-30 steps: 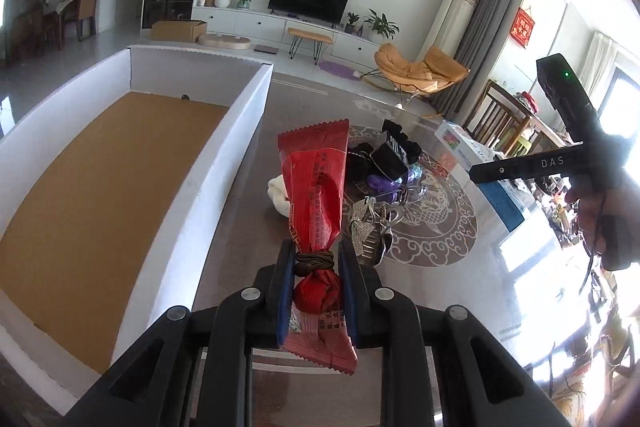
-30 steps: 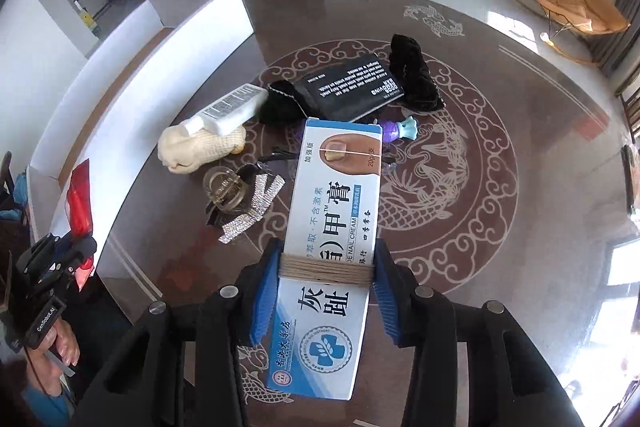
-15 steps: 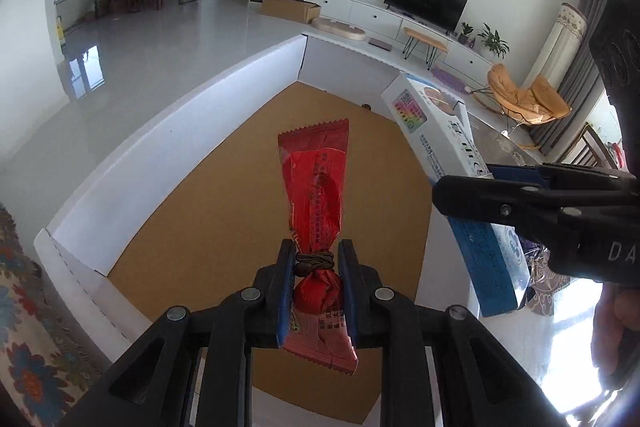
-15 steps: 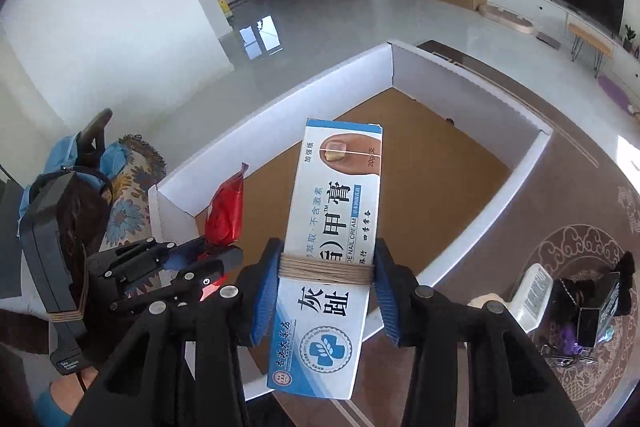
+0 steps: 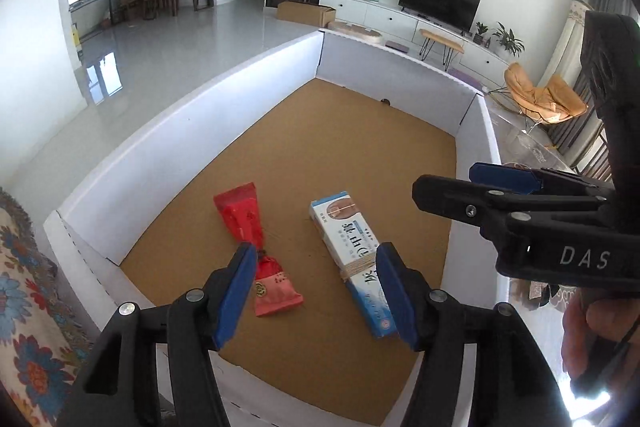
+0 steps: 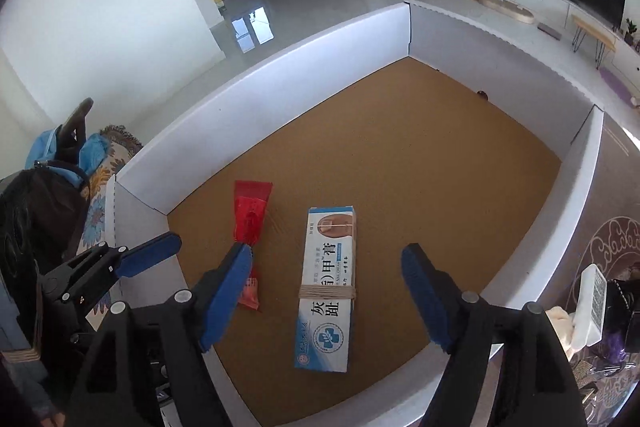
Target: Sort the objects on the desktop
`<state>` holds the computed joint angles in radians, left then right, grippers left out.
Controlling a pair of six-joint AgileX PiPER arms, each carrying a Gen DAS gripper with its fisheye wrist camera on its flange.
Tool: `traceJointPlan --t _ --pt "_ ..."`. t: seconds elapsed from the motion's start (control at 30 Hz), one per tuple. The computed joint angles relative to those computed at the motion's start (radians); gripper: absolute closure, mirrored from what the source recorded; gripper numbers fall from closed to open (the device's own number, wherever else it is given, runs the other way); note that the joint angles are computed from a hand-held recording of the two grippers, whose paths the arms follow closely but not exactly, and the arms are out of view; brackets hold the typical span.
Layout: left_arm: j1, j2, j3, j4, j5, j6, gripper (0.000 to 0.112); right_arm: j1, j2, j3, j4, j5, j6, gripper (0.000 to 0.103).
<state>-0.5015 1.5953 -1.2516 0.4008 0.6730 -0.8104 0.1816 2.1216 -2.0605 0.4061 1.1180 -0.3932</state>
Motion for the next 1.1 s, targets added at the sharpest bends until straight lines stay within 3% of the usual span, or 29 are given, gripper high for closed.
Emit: traceJointPlan --t 0.07,0.17,0.23,0.37,0.47,0.6,0.73,0.9,1.1 --pt "-0.073 -0.009 -0.022 0.033 0.0 -0.035 0.048 -0.061 -0.109 0.147 0.068 -0.094 -0.088 0.018" --pt "-0.205 0.012 -0.074 0.051 -0.023 -0.075 0.03 -0.184 -0.267 0.37 0.17 -0.236 -0.252 0.006" --pt "-0.288 0.049 -0.102 0.051 -0.062 -0.096 0.025 -0.29 -0.34 0.485 0.236 -0.293 -0.378 0.004" --pt "-0.382 0.225 -0.237 -0.128 -0.105 0.025 0.025 -0.52 -0.408 0.666 0.307 -0.37 -0.599 0.004" --pt "-0.444 0.426 -0.438 -0.185 -0.022 0.066 0.025 -0.694 -0.401 0.76 0.329 -0.42 -0.758 0.004" --pt "-0.487 0.596 -0.599 -0.175 0.069 0.059 0.025 -0.855 -0.355 0.829 0.301 -0.48 -0.867 0.004" --pt "-0.519 0.651 -0.655 -0.054 0.1 -0.017 0.025 -0.956 -0.31 0.853 0.3 -0.474 -0.907 0.004" --pt "-0.534 0.687 -0.694 0.028 0.133 -0.067 0.025 -0.972 -0.303 0.894 0.316 -0.496 -0.921 0.004" --pt "-0.528 0.68 -0.664 0.067 0.095 -0.11 0.022 -0.966 -0.304 0.908 0.323 -0.511 -0.896 0.0"
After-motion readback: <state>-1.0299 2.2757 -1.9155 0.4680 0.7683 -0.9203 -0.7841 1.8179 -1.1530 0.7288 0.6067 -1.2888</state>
